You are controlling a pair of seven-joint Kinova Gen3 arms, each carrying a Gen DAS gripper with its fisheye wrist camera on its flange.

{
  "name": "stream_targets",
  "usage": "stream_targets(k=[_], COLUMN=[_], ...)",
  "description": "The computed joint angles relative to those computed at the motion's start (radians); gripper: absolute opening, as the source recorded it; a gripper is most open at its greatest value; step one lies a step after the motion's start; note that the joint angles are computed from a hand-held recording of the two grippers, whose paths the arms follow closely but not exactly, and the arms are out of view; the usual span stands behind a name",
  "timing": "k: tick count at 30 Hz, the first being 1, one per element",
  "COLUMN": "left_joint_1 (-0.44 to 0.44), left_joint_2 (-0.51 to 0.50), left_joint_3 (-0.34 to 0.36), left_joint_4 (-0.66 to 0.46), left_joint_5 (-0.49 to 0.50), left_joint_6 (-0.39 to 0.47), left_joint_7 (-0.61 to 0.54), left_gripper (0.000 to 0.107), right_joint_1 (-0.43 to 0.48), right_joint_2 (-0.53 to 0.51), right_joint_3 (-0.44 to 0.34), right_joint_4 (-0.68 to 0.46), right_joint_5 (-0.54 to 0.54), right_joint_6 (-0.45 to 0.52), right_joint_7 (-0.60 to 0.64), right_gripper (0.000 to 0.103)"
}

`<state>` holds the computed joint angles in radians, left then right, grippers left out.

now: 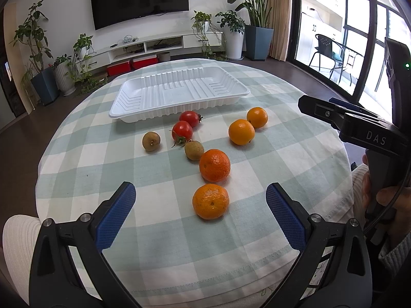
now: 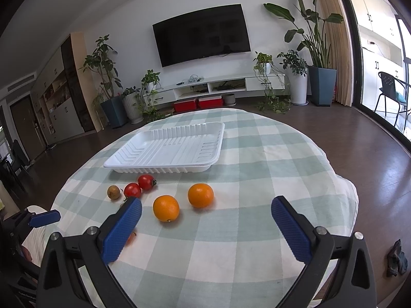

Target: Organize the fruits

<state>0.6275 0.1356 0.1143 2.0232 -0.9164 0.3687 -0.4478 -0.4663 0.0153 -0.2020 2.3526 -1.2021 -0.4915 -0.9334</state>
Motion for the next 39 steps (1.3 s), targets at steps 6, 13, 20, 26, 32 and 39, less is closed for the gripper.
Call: stream_targets(k=[6,13,20,26,32,39], left_joint_1=[-0.011,-0.018,-0.028,-0.020,-0.022,-0.019], left_joint_2=[-0.006,-0.010,-0.011,-0.012,-0.012,-0.011], left_joint_3=[0.005,0.008,0.016,0.009,0.010,0.010], left_joint_4=[-0.003,-0.005,-0.007,-0.006,-0.004,-0.003], left_joint_5=[0.019,0.033,0.041,0.032,0.033,0.028], left_joint_6=[0.001,0.003,0.003,0.005,0.002,0.003], left_joint_7=[-0.021,-0.037,-0.048,-0.038,-0.039,-0.034], left_gripper=[0.103,0.103,0.103,0.103,0.103,0.103], right_joint_1=[0.000,0.000,0.001,-0.001,-0.001,0.000], right_joint_2=[0.000,0.000,-0.002,0.001,0.001,0.002], right_joint_3=[0.000,0.000,0.001,0.000,0.000,0.000], right_joint_4=[-0.001,-0.002,-0.003,-0.005,-0.006,-0.008], right_joint_5=[-0.004,-0.010,-0.012,-0.017,-0.020,-0.025], right_joint_6=[0.001,0.001,0.004,0.002,0.004,0.006], right_joint_7=[0.005,0.012,0.016,0.020,0.024,0.029], right_gripper=[0.103,0.103,0.103,0.103,0.103,0.103])
